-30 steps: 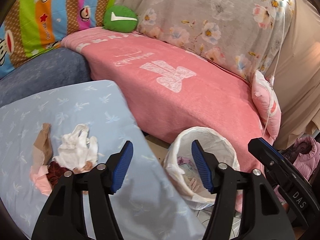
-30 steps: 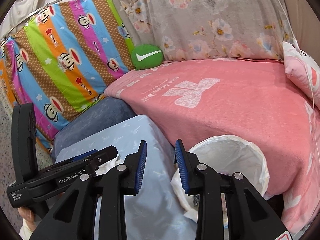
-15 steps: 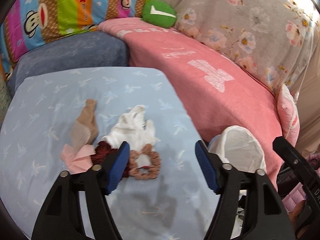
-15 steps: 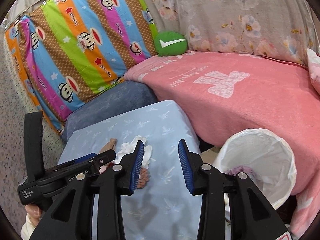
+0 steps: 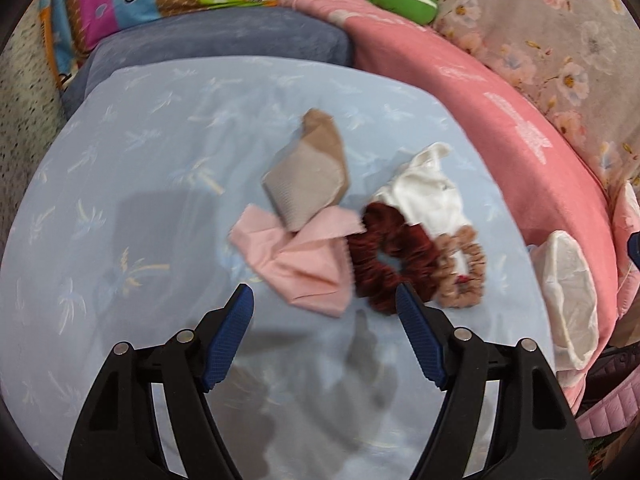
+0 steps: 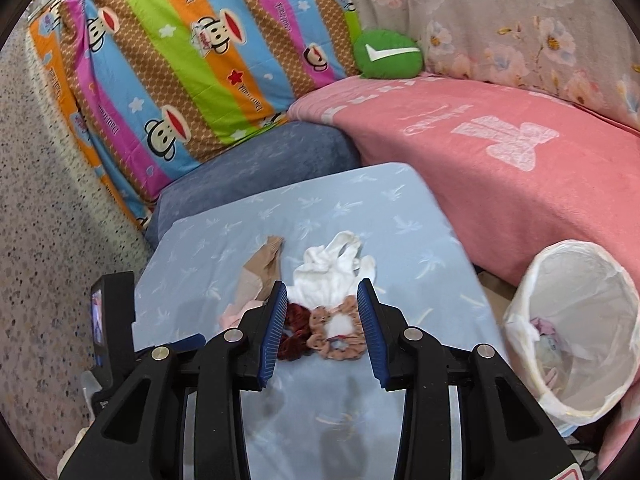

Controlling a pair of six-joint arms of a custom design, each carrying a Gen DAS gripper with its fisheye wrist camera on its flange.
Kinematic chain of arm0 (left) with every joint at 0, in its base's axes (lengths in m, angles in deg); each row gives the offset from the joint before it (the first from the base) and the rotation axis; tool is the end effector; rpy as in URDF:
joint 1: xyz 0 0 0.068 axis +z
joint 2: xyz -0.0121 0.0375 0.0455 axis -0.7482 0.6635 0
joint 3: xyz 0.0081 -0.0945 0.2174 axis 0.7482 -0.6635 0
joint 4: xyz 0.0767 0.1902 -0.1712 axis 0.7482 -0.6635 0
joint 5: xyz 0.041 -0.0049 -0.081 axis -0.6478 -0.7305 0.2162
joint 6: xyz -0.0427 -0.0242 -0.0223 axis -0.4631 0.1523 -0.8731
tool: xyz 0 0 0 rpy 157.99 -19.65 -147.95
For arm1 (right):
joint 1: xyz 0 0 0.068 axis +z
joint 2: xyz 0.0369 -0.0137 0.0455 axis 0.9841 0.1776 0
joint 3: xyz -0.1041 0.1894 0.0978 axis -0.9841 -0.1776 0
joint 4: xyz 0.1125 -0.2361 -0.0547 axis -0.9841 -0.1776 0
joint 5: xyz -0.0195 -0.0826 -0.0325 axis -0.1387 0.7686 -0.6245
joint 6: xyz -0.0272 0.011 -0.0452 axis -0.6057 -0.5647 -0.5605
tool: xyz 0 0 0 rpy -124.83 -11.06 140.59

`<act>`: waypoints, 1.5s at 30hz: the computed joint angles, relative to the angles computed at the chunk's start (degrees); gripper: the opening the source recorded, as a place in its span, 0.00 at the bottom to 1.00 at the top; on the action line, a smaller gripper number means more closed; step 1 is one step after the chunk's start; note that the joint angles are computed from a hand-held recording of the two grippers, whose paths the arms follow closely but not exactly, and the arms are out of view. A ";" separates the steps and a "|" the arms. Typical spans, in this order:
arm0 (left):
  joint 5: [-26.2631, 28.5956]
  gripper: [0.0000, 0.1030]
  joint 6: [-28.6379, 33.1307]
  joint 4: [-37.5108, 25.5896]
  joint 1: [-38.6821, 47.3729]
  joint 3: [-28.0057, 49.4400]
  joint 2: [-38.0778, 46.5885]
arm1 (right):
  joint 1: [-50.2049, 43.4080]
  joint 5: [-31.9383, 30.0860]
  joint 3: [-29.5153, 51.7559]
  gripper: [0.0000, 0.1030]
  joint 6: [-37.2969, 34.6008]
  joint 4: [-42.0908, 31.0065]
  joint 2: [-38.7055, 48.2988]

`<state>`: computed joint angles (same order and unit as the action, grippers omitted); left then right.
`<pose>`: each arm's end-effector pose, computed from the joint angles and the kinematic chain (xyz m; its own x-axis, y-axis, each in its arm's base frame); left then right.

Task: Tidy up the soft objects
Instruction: 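Move both open grippers back over the remaining items on the sheet, then grasp the pink cloth with the left gripper while the right grasps the beige stocking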

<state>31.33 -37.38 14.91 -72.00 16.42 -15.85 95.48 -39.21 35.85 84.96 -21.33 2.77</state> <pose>0.1958 -0.0886 0.1732 -0.8595 0.0013 -0.5111 0.1558 0.9531 -0.2595 0.1411 0.0365 0.2432 -0.6458 0.2165 -0.7322 0.0458 0.9682 0.2458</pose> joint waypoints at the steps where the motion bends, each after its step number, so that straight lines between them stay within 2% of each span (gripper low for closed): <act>1: 0.37 0.68 0.52 0.60 0.78 -0.38 0.60 | 1.31 0.62 -0.29 0.36 0.76 1.17 1.33; 8: 1.92 0.67 3.27 4.80 3.64 -1.00 5.64 | 6.15 2.30 -0.46 0.36 2.82 8.16 10.88; 11: 3.31 0.60 4.22 6.46 4.38 -0.41 8.64 | 6.25 1.96 0.00 0.36 2.76 10.69 14.61; 16: 3.22 0.59 4.17 9.16 4.92 0.61 11.45 | 6.08 1.36 0.68 0.36 2.64 14.41 20.09; 19: 3.62 0.35 4.48 9.78 5.29 1.80 13.18 | 6.15 1.13 1.42 0.36 2.60 16.29 23.22; 20: 3.82 0.18 4.72 9.61 5.37 2.30 13.86 | 6.20 1.03 1.77 0.36 2.58 16.99 24.44; 21: 4.43 0.07 5.24 9.39 5.81 2.51 14.18 | 5.81 0.59 1.97 0.36 2.19 17.49 25.25; 22: 4.90 0.06 5.36 9.32 6.09 2.64 14.41 | 5.86 0.48 2.44 0.36 2.04 18.03 26.46; 26: 6.49 0.04 6.28 7.86 8.70 1.12 10.62 | 5.79 -0.99 4.32 0.36 1.50 21.22 32.17; 34: 9.69 0.04 9.29 3.82 17.55 1.78 5.17 | 7.01 -4.70 12.40 0.36 2.64 28.56 50.15; 39: 10.37 0.04 11.37 3.72 21.85 3.85 5.97 | 7.81 -4.51 17.98 0.36 3.35 31.35 60.40; 45: 10.33 0.04 11.75 4.96 22.74 4.94 7.71 | 7.64 -5.09 23.45 0.36 3.86 32.33 69.90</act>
<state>41.65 -25.63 19.88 -49.26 21.35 -8.14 103.13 -44.30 59.30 88.82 11.00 72.67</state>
